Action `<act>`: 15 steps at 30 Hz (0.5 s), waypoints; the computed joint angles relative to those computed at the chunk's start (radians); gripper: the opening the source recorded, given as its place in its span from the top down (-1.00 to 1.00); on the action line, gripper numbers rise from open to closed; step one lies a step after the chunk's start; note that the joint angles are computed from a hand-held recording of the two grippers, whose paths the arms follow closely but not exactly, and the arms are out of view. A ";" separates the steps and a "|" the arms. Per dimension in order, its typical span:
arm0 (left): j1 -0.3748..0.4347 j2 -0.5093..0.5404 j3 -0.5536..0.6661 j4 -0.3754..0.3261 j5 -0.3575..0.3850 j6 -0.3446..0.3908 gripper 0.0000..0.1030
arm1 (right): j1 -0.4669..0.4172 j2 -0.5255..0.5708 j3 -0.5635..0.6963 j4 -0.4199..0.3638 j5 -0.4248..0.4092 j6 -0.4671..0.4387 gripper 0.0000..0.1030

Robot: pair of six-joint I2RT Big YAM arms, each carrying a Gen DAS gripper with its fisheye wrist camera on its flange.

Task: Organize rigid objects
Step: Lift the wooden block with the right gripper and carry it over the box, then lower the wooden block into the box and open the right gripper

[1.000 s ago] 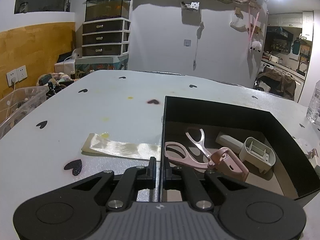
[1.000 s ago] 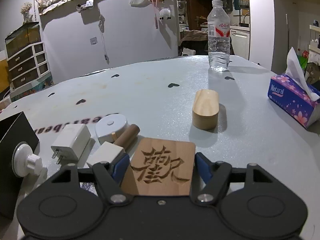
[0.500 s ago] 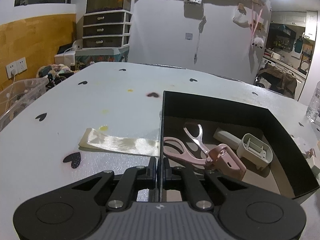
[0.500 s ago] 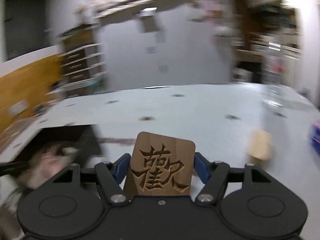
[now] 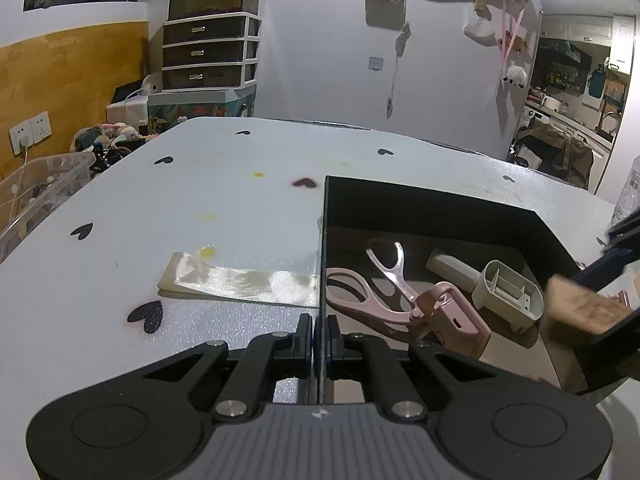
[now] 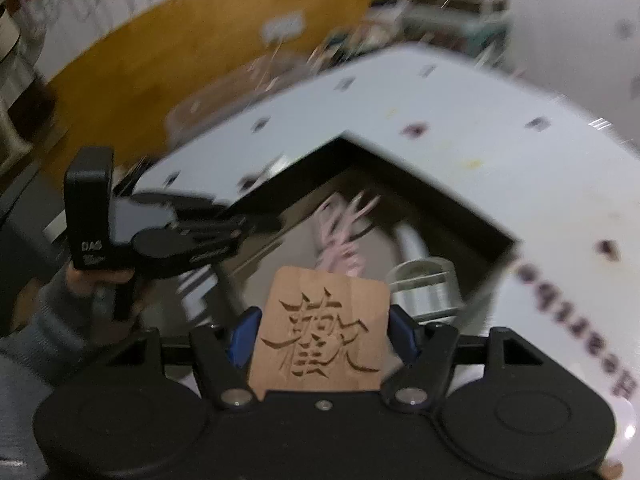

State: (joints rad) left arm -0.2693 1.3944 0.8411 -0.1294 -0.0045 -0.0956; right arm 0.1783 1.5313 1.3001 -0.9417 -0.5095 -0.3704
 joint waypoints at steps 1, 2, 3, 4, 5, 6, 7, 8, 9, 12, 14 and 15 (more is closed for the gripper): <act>0.000 0.000 0.001 -0.002 0.001 0.001 0.89 | 0.011 0.036 0.046 -0.052 0.021 0.001 -0.33; 0.000 -0.001 0.000 -0.002 0.001 0.001 0.89 | 0.021 0.062 0.080 -0.089 0.045 0.009 -0.33; 0.000 -0.001 0.000 -0.003 0.001 0.003 0.89 | 0.026 0.076 0.100 -0.114 0.064 0.015 -0.33; 0.001 -0.001 0.000 -0.004 0.002 0.005 0.89 | 0.033 0.098 0.128 -0.142 0.079 0.021 -0.33; 0.001 -0.001 0.000 -0.004 0.004 0.007 0.88 | 0.041 0.120 0.159 -0.178 0.094 0.022 -0.32; 0.002 -0.002 -0.001 -0.004 0.006 0.011 0.88 | 0.047 0.135 0.179 -0.211 0.106 0.014 -0.32; 0.003 -0.002 -0.001 -0.004 0.009 0.016 0.88 | 0.056 0.152 0.201 -0.244 0.119 0.000 -0.32; 0.005 -0.002 0.000 -0.005 0.013 0.018 0.88 | 0.064 0.169 0.219 -0.272 0.129 -0.014 -0.31; 0.006 -0.001 0.000 -0.005 0.016 0.020 0.88 | 0.068 0.181 0.230 -0.293 0.135 -0.027 -0.30; 0.009 0.003 0.004 -0.003 0.024 0.024 0.88 | 0.078 0.233 0.288 -0.367 0.145 -0.038 -0.30; 0.012 0.003 0.002 -0.001 0.030 0.022 0.88 | 0.084 0.257 0.311 -0.379 0.170 -0.027 -0.30; 0.014 0.003 0.001 0.001 0.035 0.019 0.88 | 0.090 0.261 0.313 -0.369 0.193 -0.032 -0.30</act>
